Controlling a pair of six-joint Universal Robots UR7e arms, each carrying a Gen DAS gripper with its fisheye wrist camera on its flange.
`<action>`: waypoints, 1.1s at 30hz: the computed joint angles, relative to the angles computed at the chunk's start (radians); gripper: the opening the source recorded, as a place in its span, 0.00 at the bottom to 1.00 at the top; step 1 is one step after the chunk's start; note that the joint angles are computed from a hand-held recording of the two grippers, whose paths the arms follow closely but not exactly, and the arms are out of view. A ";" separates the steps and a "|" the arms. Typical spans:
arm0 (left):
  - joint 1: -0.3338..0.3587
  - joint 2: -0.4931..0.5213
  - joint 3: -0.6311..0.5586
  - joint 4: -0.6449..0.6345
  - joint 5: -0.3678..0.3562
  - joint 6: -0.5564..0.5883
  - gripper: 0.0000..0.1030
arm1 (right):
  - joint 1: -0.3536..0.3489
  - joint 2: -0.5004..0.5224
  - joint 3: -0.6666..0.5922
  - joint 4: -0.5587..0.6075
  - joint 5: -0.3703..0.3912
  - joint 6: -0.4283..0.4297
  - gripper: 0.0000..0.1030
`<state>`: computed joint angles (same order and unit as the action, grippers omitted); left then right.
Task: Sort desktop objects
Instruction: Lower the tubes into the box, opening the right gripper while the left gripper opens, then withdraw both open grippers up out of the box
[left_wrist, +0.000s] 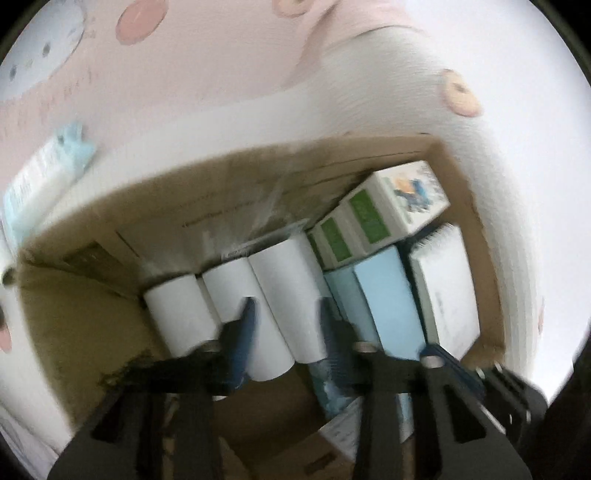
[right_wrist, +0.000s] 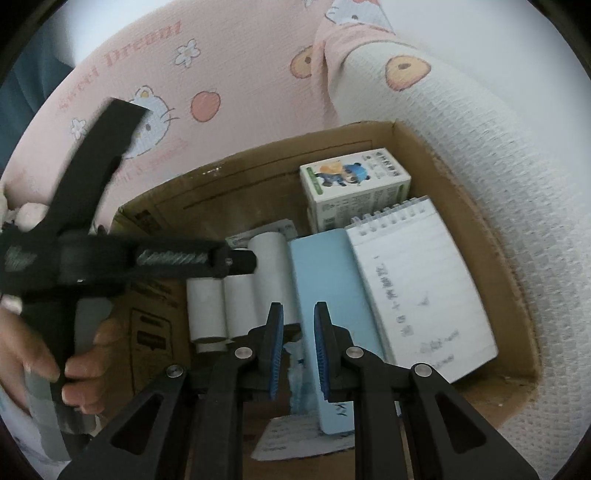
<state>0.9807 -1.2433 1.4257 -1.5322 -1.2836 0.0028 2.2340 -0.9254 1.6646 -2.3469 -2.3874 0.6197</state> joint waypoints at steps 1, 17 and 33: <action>0.000 -0.014 0.009 -0.002 -0.015 0.016 0.14 | -0.006 0.003 -0.008 0.012 0.021 0.004 0.13; 0.084 -0.019 -0.083 -0.070 -0.161 0.130 0.11 | -0.078 0.166 -0.232 0.262 0.089 0.060 0.13; 0.138 -0.006 -0.148 -0.036 -0.300 0.153 0.11 | -0.101 0.255 -0.421 0.574 0.106 0.138 0.15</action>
